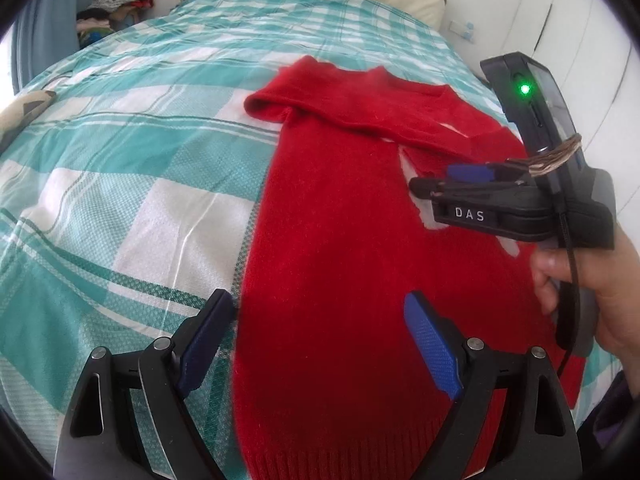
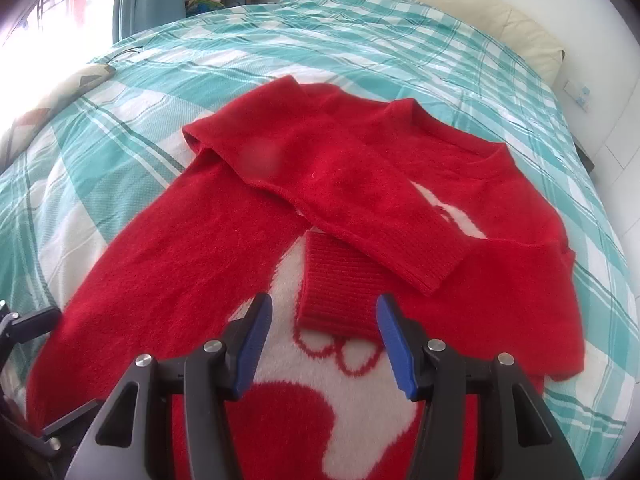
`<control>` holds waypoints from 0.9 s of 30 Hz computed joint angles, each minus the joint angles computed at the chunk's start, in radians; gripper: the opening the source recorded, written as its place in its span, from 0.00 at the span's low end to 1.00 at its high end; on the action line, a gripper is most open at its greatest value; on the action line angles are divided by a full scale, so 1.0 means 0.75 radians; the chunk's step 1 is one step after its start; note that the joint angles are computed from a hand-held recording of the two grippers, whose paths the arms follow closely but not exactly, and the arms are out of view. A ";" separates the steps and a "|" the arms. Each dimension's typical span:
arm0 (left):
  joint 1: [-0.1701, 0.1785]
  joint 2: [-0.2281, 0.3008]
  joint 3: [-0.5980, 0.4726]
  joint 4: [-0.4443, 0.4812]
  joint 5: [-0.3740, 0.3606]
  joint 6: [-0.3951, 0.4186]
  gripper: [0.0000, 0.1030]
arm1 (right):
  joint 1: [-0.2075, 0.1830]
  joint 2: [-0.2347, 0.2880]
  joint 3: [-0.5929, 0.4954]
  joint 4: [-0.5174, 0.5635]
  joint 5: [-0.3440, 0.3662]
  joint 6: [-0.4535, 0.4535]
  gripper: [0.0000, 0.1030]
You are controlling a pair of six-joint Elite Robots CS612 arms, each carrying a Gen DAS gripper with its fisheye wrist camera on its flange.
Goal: Fold small clothes
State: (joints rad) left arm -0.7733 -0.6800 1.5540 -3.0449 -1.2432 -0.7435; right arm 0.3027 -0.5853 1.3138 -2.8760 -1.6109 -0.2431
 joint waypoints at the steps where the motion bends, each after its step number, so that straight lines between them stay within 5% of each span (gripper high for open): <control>1: 0.002 0.000 0.001 0.002 -0.008 -0.007 0.86 | -0.006 0.010 -0.004 -0.009 0.020 0.006 0.46; 3: 0.003 0.001 0.001 0.007 -0.011 -0.011 0.86 | -0.025 -0.004 0.018 -0.038 0.040 0.046 0.07; 9: -0.002 0.010 -0.015 0.038 0.017 0.013 0.87 | -0.197 -0.198 0.309 -0.367 0.227 0.388 0.07; 15: -0.009 0.018 -0.023 0.052 0.049 0.023 0.88 | -0.437 -0.350 0.616 -0.625 0.142 0.753 0.07; 20: -0.013 0.029 -0.032 0.049 0.075 0.042 0.89 | -0.588 -0.332 0.739 -0.684 0.180 1.030 0.07; 27: -0.017 0.036 -0.033 0.036 0.093 0.046 0.90 | -0.694 -0.242 0.805 -0.950 0.462 1.358 0.13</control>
State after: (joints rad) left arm -0.7861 -0.6533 1.5294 -3.0176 -1.1735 -0.7091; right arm -0.2175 -0.7668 1.9173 -3.5883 -1.2647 0.7754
